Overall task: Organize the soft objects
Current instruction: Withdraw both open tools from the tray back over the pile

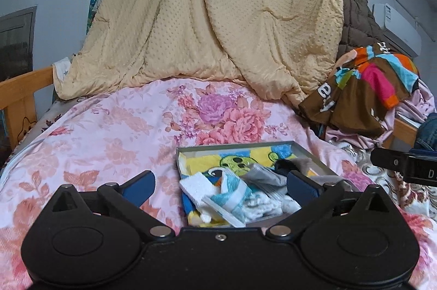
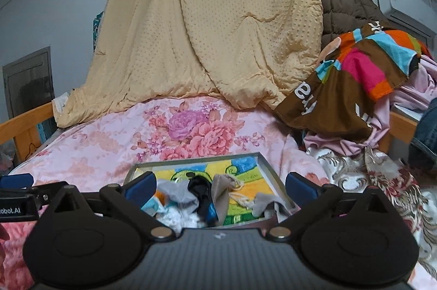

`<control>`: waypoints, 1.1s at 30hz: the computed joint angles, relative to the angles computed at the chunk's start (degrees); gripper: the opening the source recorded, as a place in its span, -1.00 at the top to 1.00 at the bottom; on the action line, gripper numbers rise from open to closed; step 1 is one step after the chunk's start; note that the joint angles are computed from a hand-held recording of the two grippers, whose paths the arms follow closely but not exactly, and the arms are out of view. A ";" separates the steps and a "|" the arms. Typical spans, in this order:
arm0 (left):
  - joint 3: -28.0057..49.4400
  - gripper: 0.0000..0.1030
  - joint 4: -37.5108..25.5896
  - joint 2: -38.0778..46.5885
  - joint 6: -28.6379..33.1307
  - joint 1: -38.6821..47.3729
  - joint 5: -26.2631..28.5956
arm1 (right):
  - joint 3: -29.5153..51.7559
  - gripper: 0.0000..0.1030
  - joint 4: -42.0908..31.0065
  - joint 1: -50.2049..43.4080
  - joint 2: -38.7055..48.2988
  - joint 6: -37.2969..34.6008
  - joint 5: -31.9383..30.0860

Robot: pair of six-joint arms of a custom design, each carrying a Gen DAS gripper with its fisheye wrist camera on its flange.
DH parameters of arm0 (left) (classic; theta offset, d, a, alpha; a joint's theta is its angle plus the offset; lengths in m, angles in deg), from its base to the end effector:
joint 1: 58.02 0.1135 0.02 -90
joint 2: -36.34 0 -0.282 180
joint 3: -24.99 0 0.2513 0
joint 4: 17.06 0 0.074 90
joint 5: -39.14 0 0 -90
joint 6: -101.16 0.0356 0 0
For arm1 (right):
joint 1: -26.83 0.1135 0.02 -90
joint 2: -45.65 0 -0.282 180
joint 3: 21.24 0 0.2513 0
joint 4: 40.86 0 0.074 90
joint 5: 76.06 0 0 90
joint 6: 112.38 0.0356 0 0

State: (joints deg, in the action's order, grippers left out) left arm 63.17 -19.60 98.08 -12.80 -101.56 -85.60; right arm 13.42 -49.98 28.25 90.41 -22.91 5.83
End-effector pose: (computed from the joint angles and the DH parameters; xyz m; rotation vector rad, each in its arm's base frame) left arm 0.1659 -0.1297 0.2160 -0.0424 1.9438 -0.1649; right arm 0.1701 0.0092 0.2320 -0.1282 1.9011 0.1454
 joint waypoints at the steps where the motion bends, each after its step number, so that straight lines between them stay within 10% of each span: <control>1: -0.24 -0.98 -1.16 -0.81 -0.73 -1.44 -1.24 | -0.37 -0.99 -2.03 -0.26 -1.90 -0.15 -0.43; 33: 1.22 -0.98 -38.90 -6.40 -34.20 -28.53 -18.85 | -1.96 -0.99 -42.04 -5.58 -33.58 -4.28 -3.84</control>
State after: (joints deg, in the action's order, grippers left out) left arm 64.39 -58.50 91.68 -47.01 -130.09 -104.45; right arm 11.47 -92.02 22.67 56.83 -27.19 1.99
